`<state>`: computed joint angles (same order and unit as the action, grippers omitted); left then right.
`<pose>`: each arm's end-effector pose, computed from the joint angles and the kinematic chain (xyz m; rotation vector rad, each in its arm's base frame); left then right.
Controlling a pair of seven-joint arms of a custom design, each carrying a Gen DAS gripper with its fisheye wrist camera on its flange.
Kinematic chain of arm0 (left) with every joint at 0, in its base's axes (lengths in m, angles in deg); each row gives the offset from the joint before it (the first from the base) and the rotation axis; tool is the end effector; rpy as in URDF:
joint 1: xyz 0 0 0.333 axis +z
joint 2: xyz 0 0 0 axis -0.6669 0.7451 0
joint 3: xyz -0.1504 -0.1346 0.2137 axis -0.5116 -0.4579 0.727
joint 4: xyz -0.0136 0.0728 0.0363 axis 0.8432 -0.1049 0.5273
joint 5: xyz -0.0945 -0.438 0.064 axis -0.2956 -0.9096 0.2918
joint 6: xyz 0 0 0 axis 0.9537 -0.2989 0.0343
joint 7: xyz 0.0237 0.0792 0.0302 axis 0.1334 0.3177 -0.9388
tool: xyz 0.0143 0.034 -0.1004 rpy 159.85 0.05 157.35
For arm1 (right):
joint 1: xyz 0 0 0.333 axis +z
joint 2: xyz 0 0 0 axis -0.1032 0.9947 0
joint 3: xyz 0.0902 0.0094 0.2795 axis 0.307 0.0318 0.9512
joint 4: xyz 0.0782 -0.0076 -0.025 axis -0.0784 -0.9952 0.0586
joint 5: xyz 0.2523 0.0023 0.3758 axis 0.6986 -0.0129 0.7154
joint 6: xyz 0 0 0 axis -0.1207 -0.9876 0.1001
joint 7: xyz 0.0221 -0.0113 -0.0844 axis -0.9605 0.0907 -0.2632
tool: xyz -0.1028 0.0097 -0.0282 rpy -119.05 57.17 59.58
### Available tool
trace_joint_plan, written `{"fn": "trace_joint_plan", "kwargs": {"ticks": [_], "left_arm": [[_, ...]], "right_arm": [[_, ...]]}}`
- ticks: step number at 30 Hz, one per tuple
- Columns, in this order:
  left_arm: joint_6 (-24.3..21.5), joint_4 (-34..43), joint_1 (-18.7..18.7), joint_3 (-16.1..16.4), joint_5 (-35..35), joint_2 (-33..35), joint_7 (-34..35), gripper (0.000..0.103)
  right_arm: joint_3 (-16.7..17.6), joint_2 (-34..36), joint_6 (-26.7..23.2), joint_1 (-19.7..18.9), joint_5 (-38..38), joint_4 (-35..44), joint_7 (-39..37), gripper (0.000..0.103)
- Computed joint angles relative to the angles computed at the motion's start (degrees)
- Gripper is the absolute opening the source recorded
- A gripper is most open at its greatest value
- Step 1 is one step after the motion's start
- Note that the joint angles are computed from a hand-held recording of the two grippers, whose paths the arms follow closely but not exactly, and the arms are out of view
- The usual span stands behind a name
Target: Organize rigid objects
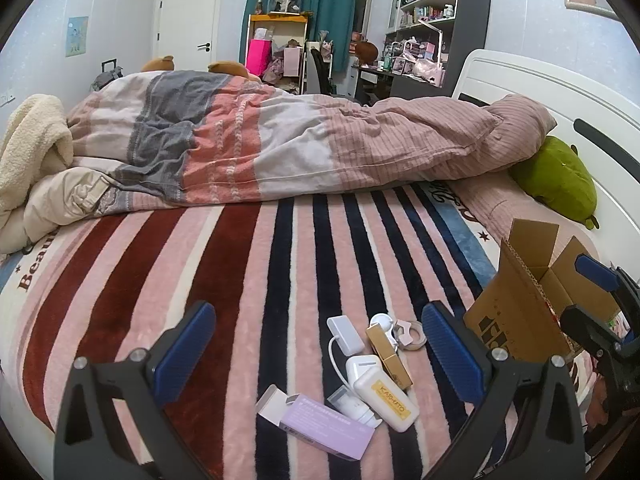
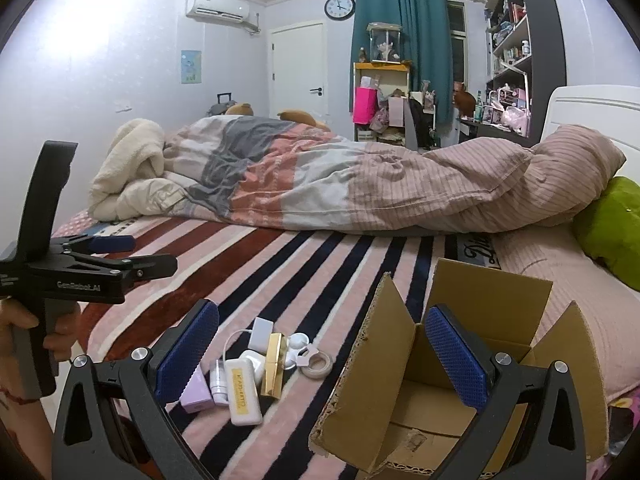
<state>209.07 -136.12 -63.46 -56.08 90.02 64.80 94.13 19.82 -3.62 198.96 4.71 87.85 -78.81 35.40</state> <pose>0.6451 -0.3639 0.3895 -1.8261 1.6176 -0.8920 0.6729 0.1644 0.3923 -1.8505 1.0622 -0.5508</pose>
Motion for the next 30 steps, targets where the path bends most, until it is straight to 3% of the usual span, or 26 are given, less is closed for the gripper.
{"fn": "trace_joint_plan", "kwargs": {"ticks": [25, 30], "left_arm": [[-0.6, -0.78, 0.24, 0.02, 0.47, -0.5, -0.7, 0.103], [-2.21, -1.2, 0.02, 0.44, 1.58, -0.83, -2.06, 0.103]], "right_arm": [[-0.06, -0.35, -1.88, 0.21, -1.31, -0.48, 1.58, 0.103], [0.78, -1.49, -1.78, 0.28, 7.6, -0.89, -9.22, 0.103]]}}
